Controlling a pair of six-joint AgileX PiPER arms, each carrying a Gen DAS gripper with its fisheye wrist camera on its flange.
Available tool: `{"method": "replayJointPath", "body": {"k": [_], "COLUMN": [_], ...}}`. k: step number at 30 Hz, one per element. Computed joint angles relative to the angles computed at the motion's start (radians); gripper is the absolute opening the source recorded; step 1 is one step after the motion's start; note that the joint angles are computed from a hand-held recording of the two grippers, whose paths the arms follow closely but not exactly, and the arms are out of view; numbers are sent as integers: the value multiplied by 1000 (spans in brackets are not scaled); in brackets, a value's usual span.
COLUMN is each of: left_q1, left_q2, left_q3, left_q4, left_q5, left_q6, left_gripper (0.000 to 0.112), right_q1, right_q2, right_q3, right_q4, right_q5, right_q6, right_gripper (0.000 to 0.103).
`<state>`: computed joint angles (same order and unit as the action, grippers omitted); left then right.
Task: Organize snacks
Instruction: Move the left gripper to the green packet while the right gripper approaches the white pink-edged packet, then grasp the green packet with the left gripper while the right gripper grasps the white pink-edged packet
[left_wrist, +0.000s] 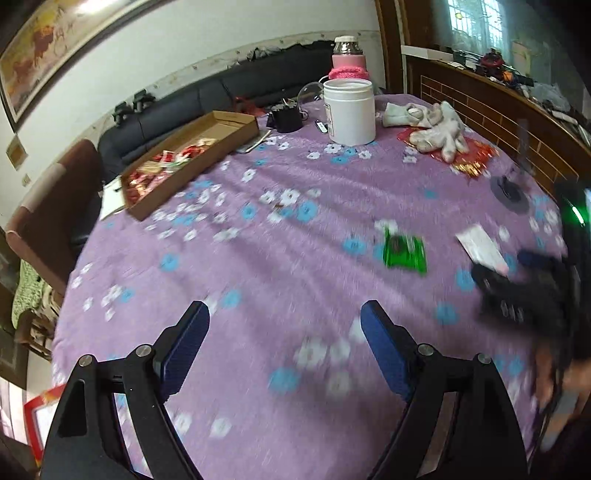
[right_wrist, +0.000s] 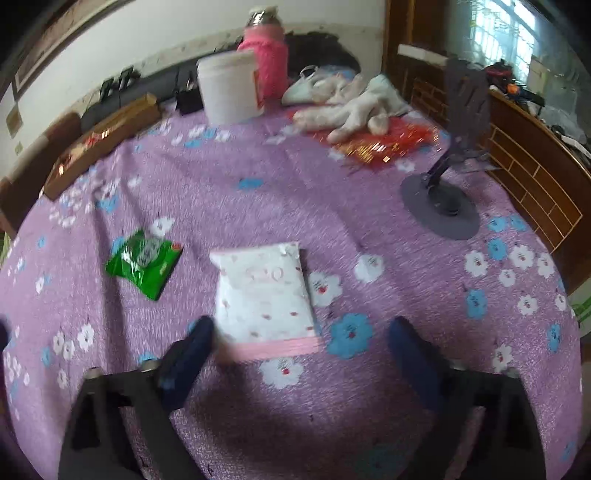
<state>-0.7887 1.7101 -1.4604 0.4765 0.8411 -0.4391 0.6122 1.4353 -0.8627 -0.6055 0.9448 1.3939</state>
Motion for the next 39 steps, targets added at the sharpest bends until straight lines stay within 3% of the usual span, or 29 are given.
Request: {"method": "replayJointPath", "body": {"k": [4,6,13,15,20,26,31,33,35,39], "left_q1": [10,17,0,-7,-23,-36,-9,6,27,48], "left_q2": [144,207,359,368,364,334,321,321,327,329], "left_q3": [-188,-279,-477,-475,-428,-317,-264,-243,-224,-227], "left_q4": [-74,-143,-232,-236,-206,-156,-213,-250,-279,-323], "left_q5": [48,72,162,146,113,-2,-87,-122,-147,-156], "left_q6": [72,127,125,106,48,35,87,110,99,139], "left_gripper": [85,85,84,84,84,84,84,89,103,103], "right_q1": [-14,-31,-35,-46,-51,-70,-71,-64,-70,-64], "right_q2": [-10,-21,-4,-5,28,-6,-18,-18,-11,-39], "right_q3": [1,9,-2,-2,-15,25,39,41,26,26], "right_q4": [6,18,25,46,88,86,75,60,77,64], "right_q5": [-36,-71,-75,-94,-68,-110,-129,-129,-117,-124], "right_q6": [-21,-29,-57,-97,-181,-236,-258,-239,-254,-238], "right_gripper": [62,61,65,71,103,103,103,103,103,100]}}
